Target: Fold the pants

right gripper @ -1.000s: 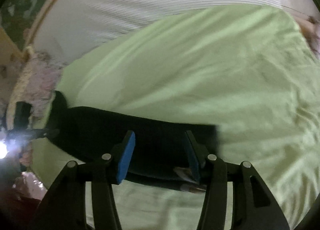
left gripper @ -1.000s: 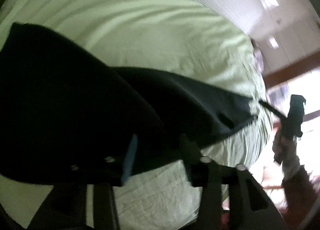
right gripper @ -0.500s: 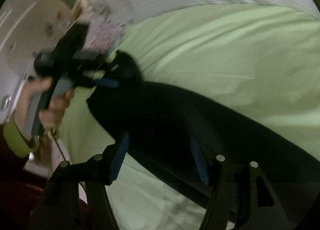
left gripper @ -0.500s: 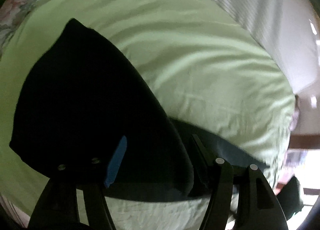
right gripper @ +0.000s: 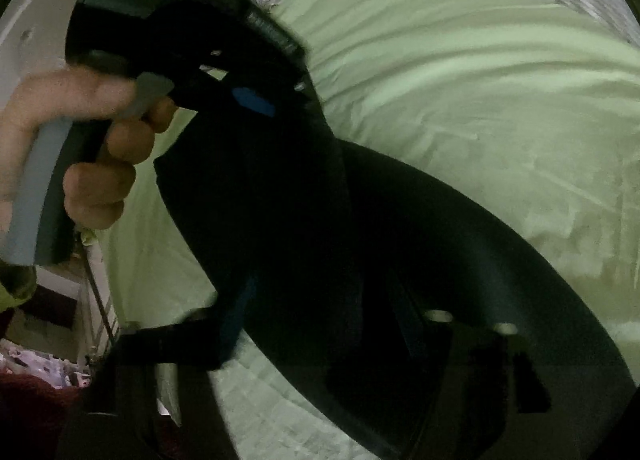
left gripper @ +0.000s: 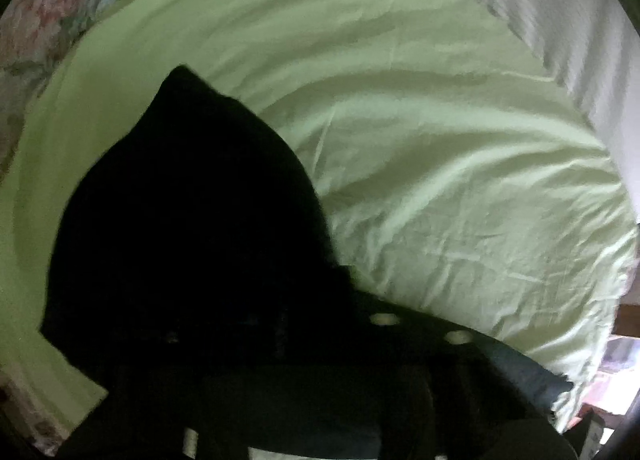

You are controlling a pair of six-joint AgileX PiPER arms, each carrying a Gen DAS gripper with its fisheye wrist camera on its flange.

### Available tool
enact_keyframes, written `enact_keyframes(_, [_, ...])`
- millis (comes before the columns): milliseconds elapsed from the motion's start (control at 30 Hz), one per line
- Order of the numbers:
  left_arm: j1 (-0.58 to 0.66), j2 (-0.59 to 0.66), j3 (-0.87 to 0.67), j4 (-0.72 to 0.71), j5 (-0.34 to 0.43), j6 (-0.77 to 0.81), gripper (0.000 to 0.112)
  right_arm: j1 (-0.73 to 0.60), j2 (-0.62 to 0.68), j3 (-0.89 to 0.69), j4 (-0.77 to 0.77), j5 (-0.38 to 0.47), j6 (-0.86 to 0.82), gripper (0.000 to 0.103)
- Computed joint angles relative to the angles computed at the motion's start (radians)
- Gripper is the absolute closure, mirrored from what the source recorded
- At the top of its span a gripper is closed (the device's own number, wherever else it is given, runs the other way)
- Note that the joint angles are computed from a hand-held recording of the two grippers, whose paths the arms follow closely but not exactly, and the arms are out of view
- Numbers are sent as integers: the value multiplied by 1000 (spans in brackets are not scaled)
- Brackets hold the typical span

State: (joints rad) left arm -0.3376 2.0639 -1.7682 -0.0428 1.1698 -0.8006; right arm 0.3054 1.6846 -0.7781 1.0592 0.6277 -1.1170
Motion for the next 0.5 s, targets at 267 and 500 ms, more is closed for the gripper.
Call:
enact_keyframes(267, [39,-353,432,-100,-344,37,108,4,-53,28,44,9,-67,96])
enact_keyframes(500, [72,-640,743,-208,-526,84,108,77,-189,67,-29,-5,-25,96])
